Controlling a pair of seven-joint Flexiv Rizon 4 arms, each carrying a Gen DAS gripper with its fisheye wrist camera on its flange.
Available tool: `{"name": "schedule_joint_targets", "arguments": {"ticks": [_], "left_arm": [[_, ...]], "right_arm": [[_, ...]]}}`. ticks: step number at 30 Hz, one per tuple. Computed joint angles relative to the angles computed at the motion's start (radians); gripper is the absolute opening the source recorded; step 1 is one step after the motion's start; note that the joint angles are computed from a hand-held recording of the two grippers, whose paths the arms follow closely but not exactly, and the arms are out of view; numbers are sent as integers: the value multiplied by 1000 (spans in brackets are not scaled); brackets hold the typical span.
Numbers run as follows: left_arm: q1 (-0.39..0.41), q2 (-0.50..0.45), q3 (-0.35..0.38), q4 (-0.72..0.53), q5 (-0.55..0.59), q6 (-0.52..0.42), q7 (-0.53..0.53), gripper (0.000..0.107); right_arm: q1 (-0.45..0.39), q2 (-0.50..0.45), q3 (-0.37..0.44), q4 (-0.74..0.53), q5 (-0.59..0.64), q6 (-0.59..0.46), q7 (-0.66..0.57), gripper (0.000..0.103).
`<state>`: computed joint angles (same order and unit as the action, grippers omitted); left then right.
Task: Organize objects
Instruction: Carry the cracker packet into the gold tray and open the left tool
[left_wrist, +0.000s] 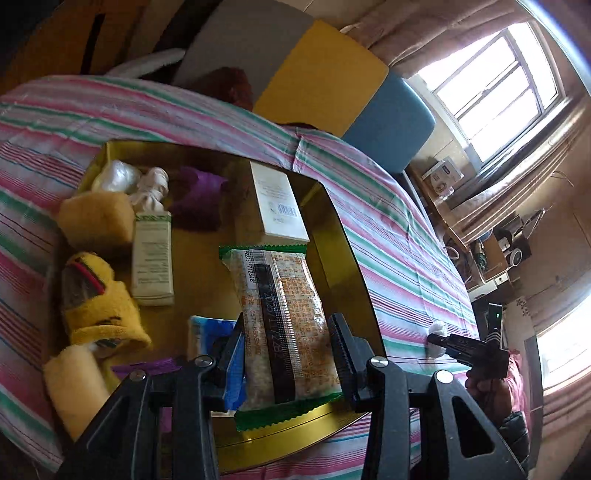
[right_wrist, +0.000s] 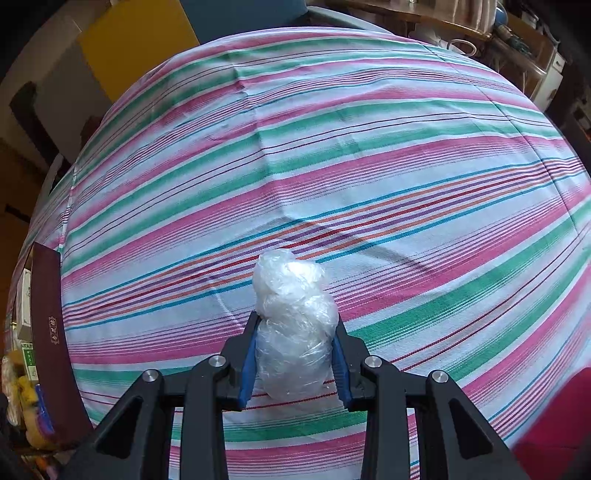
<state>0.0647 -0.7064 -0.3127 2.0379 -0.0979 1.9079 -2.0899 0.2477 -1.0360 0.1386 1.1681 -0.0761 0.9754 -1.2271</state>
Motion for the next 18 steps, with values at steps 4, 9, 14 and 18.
{"name": "schedule_joint_targets", "arguments": {"ticks": [4, 9, 14, 18], "left_arm": [[-2, -46, -33, -70, -5, -50, 23, 42], [-181, -68, 141, -178, -112, -183, 63, 42], [-296, -98, 277, -229, -180, -276, 56, 42], [-353, -84, 346, -230, -175, -295, 62, 45]], "right_arm": [[1, 2, -1, 3, 0, 1, 0, 35], [1, 3, 0, 4, 1, 3, 1, 35], [2, 2, -1, 3, 0, 3, 3, 35], [2, 1, -1, 0, -1, 0, 2, 35]]}}
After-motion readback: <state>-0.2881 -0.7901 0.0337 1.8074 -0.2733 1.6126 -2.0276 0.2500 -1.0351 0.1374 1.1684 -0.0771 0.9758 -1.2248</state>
